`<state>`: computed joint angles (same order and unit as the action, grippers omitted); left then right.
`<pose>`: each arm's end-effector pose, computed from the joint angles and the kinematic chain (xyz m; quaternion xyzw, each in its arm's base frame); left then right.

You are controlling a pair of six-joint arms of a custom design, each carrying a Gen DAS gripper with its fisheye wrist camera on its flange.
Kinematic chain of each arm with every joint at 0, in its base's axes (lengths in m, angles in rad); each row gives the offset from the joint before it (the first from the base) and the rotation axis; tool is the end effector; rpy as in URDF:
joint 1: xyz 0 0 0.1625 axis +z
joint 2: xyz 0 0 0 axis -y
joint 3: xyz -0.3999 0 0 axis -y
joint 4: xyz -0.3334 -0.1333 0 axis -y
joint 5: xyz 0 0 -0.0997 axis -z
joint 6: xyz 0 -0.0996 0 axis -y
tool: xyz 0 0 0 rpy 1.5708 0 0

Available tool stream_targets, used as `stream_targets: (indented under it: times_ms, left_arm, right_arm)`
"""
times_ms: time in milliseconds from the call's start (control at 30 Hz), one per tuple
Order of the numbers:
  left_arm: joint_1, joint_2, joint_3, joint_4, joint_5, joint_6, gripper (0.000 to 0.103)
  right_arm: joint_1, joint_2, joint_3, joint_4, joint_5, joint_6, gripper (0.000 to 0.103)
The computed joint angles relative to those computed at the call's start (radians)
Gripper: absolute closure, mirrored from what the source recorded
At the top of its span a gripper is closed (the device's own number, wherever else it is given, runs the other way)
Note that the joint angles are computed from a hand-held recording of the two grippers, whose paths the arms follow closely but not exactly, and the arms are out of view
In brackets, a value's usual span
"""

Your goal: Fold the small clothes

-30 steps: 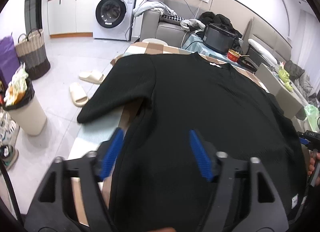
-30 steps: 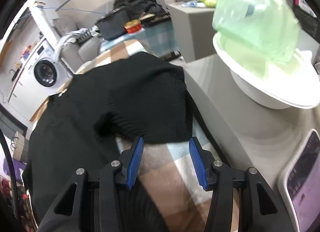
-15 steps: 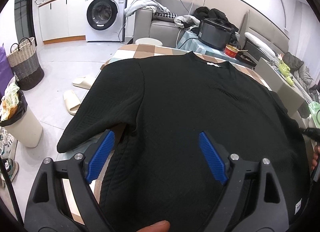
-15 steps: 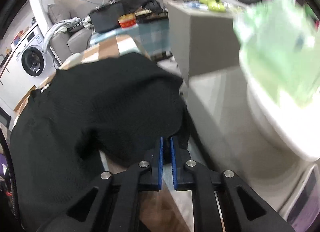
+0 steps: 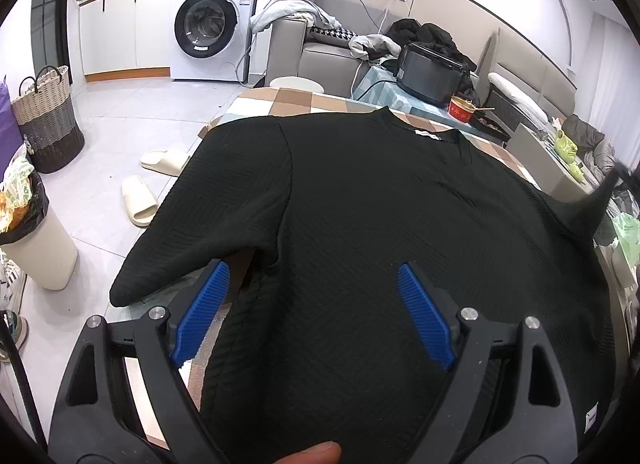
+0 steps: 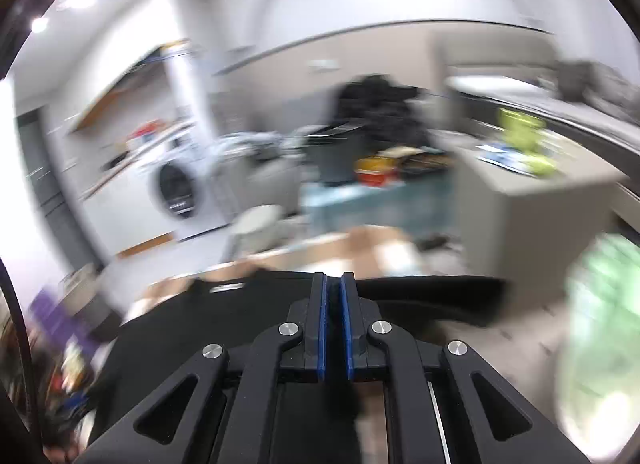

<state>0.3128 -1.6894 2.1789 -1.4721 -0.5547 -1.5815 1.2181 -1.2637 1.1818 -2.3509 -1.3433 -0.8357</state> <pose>-0.2191 -0.2999 0.3039 0.0045 0.8480 -0.4222 0.3204 -0.0582 -0.6091 0.5835 0.2619 -0.8651 0.4017 0.1469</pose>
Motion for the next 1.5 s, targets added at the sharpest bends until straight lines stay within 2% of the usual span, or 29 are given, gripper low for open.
stream_targets:
  times_ms: [67,133,167,200,300,400,467,500,533,700,833,867,900,967,1033,1067,1133,1233,1333,1400,1433,1500]
  left_arm:
    - [-0.004,0.005,-0.004,0.009,0.001,-0.009,0.018]
    - [-0.011,-0.001,-0.001,0.031,-0.002,-0.031,0.018]
    - [-0.015,-0.008,0.001,0.041,-0.004,-0.043,0.018]
    - [-0.017,-0.01,0.003,0.046,-0.005,-0.051,0.018]
    - [-0.023,-0.021,0.006,0.068,-0.013,-0.072,0.018]
    - [-0.021,-0.023,0.011,0.068,-0.02,-0.073,0.018]
    - [-0.012,-0.024,0.017,0.043,-0.019,-0.053,0.018]
    - [-0.009,-0.026,0.02,0.033,-0.018,-0.045,0.018]
    - [-0.004,-0.023,0.023,0.017,-0.017,-0.035,0.018]
    - [0.006,-0.026,0.04,-0.036,-0.016,-0.003,0.018]
    - [0.005,-0.019,0.037,-0.023,-0.018,-0.017,0.018]
    - [0.003,-0.019,0.036,-0.014,-0.02,-0.028,0.018]
    - [0.002,-0.019,0.035,-0.005,-0.021,-0.039,0.018]
    - [0.004,-0.019,0.029,0.018,-0.024,-0.059,0.018]
    - [0.004,-0.023,0.028,0.036,-0.027,-0.076,0.018]
    - [0.004,-0.026,0.028,0.04,-0.028,-0.081,0.018]
    - [0.009,-0.028,0.027,0.046,-0.029,-0.084,0.018]
    - [0.014,-0.027,0.027,0.044,-0.027,-0.082,0.018]
    - [0.02,-0.021,0.028,0.025,-0.025,-0.069,0.018]
    - [0.017,-0.018,0.028,0.021,-0.024,-0.067,0.018]
    - [0.015,-0.015,0.026,0.026,-0.024,-0.071,0.018]
    - [0.011,-0.014,0.023,0.032,-0.026,-0.075,0.018]
  right_arm:
    - [0.032,0.004,0.007,0.107,0.016,-0.085,0.099]
    - [0.063,0.014,0.014,0.252,-0.018,-0.174,0.099]
    - [0.076,0.021,0.028,0.283,-0.052,-0.206,0.099]
    - [0.095,0.027,0.056,0.315,-0.129,-0.253,0.099]
    - [0.114,0.034,0.124,0.319,-0.281,-0.305,0.097]
    - [0.088,0.0,0.182,0.245,-0.297,-0.286,0.088]
    - [0.07,-0.014,0.209,0.118,-0.301,-0.244,0.069]
    - [0.067,-0.016,0.225,0.037,-0.315,-0.223,0.053]
    - [0.065,-0.006,0.23,-0.043,-0.332,-0.214,0.045]
    - [0.096,0.073,0.22,-0.206,-0.43,-0.272,0.04]
    - [0.109,0.159,0.176,-0.222,-0.489,-0.305,0.04]
    - [0.112,0.184,0.165,-0.245,-0.525,-0.31,0.04]
    - [0.114,0.206,0.149,-0.251,-0.551,-0.309,0.044]
    - [0.103,0.243,0.099,-0.213,-0.562,-0.284,0.067]
    - [0.08,0.241,0.05,-0.135,-0.508,-0.203,0.095]
    - [0.063,0.233,0.02,-0.09,-0.451,-0.153,0.097]
    - [0.036,0.207,0.001,-0.097,-0.365,-0.06,0.098]
    - [-0.026,0.157,-0.017,-0.109,-0.174,0.111,0.098]
    - [-0.062,0.117,0.03,-0.27,-0.083,0.229,0.098]
    - [-0.078,0.094,0.047,-0.298,-0.021,0.26,0.098]
    - [-0.085,0.09,0.038,-0.268,0.025,0.257,0.098]
    - [-0.082,0.089,0.017,-0.198,0.078,0.206,0.098]
